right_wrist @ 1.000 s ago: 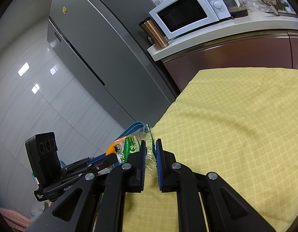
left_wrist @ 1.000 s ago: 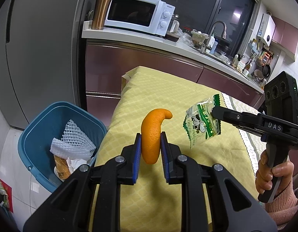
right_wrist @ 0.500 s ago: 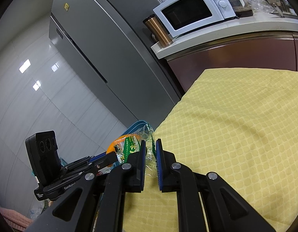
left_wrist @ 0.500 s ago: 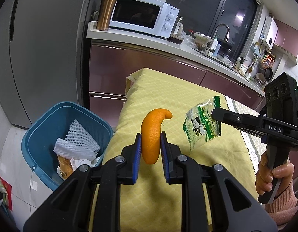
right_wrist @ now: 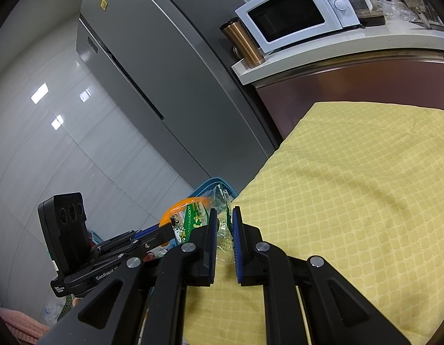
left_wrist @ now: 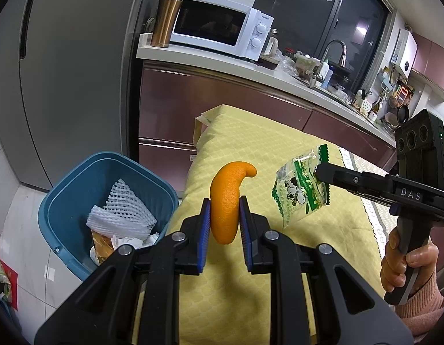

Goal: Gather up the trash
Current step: 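Carry the orange peel and green wrapper over the blue bin with both tools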

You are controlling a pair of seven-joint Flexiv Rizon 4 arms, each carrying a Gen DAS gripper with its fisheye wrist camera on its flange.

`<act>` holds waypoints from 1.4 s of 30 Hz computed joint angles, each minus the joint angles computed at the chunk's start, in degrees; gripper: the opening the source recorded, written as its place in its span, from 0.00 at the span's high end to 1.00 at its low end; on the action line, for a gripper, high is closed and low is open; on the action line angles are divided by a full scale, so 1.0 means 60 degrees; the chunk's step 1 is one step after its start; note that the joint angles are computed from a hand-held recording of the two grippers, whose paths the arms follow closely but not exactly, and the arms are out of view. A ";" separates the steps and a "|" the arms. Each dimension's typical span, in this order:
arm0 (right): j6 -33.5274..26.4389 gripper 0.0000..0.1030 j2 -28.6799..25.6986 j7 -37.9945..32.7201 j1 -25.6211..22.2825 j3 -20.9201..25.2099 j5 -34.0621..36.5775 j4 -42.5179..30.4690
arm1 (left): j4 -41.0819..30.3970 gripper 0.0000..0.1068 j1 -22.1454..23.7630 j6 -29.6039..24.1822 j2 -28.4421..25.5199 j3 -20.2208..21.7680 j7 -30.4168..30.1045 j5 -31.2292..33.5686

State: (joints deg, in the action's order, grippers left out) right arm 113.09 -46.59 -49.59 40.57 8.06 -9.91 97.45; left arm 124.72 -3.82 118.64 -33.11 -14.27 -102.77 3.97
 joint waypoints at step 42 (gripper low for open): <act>-0.0642 0.91 -0.0756 0.0214 -0.0662 0.0901 -0.1312 -0.1127 | 0.0285 0.82 0.0177 0.0145 0.0140 0.0251 -0.0232 -0.0100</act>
State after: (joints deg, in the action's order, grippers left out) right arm 109.24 -51.12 -48.31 36.60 13.46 -17.78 90.69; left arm 126.43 -2.76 119.51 -32.28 -12.76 -104.16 3.37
